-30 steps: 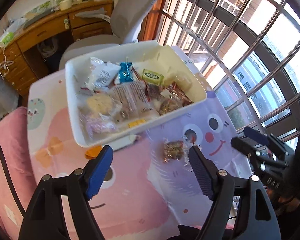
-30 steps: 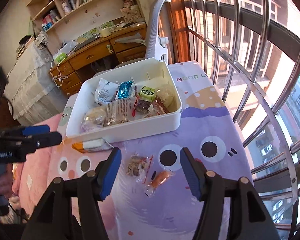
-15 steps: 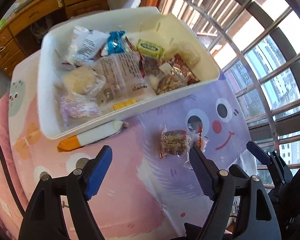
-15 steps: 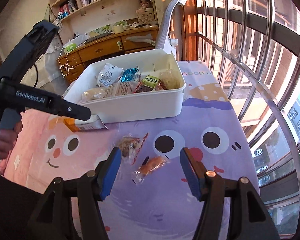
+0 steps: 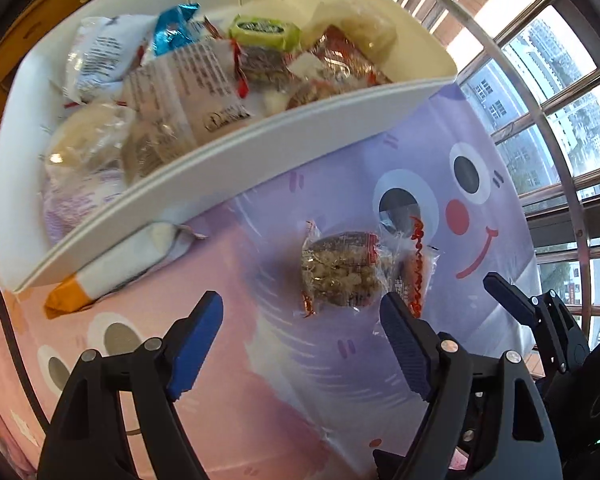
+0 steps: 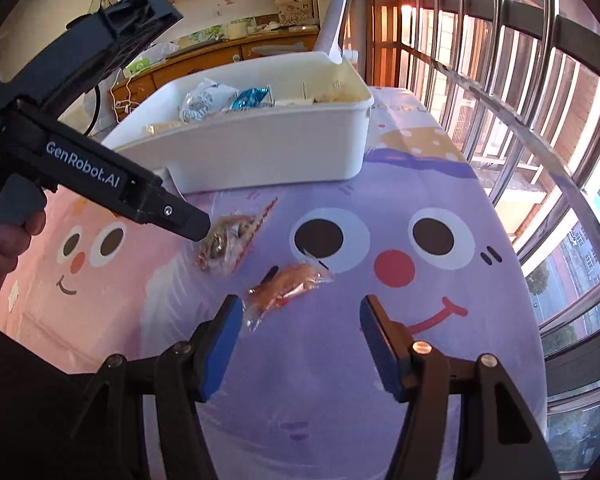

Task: Organize snacks
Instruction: 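Grasp the clear nut bag with the left tool while the right tool grasps the orange-snack bag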

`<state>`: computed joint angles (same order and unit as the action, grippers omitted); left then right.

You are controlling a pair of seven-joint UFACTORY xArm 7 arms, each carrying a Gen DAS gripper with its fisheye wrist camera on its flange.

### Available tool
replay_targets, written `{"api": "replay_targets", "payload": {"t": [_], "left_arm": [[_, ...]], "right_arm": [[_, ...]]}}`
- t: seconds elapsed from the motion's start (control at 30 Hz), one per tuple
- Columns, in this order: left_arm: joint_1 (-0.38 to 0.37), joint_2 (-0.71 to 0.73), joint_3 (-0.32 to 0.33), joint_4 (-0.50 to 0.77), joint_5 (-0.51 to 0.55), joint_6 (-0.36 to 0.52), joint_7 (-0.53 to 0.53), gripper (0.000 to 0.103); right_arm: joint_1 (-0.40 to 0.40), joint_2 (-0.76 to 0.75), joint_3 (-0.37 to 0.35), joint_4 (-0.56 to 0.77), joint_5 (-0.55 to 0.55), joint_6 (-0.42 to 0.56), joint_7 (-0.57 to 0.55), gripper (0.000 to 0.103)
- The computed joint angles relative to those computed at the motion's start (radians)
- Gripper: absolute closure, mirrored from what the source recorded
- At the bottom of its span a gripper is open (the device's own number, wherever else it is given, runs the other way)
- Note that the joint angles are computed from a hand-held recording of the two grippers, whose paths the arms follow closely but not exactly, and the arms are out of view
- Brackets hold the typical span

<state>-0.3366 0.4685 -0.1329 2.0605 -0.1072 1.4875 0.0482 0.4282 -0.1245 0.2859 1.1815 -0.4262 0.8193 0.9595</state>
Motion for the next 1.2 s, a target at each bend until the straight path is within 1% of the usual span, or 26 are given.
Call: {"api": "replay_targets", "payload": {"t": [0.17, 0.4, 0.47, 0.8, 0.93, 1.0, 1.03, 1.1, 1.17, 1.2], "left_arm": [[-0.016, 0.024, -0.001, 0.002, 0.014, -0.007, -0.002, 0.022], [-0.025, 0.056, -0.006, 0.020, 0.000, -0.003, -0.022, 0.022], [-0.027, 0.056, -0.007, 0.012, -0.004, -0.008, -0.024, 0.022], [-0.053, 0.119, -0.012, 0.080, -0.026, -0.005, -0.091, 0.022], [-0.052, 0.139, -0.015, 0.106, -0.042, -0.001, -0.115, 0.028], [-0.052, 0.141, -0.018, 0.107, -0.051, -0.005, -0.125, 0.034], [-0.053, 0.140, -0.019, 0.105, -0.053, -0.010, -0.127, 0.035], [-0.055, 0.139, -0.020, 0.103, -0.055, -0.024, -0.129, 0.044], [-0.057, 0.147, -0.021, 0.114, -0.057, -0.021, -0.136, 0.047], [-0.055, 0.139, -0.022, 0.105, -0.062, -0.024, -0.138, 0.048]], "right_arm": [[-0.004, 0.007, -0.010, -0.028, 0.021, -0.046, -0.002, 0.041], [-0.005, 0.030, -0.019, -0.025, 0.027, -0.068, -0.023, 0.041], [-0.005, 0.035, -0.025, -0.028, 0.045, -0.079, -0.034, 0.041], [-0.002, 0.047, -0.035, -0.030, 0.102, -0.112, -0.112, 0.042], [-0.002, 0.049, -0.038, -0.033, 0.121, -0.126, -0.122, 0.042], [-0.002, 0.047, -0.041, -0.040, 0.138, -0.141, -0.126, 0.044], [-0.003, 0.047, -0.043, -0.043, 0.151, -0.151, -0.132, 0.046], [-0.005, 0.048, -0.042, -0.042, 0.149, -0.155, -0.130, 0.049], [-0.007, 0.051, -0.043, -0.040, 0.149, -0.157, -0.130, 0.054], [-0.007, 0.049, -0.044, -0.045, 0.156, -0.168, -0.132, 0.055]]}}
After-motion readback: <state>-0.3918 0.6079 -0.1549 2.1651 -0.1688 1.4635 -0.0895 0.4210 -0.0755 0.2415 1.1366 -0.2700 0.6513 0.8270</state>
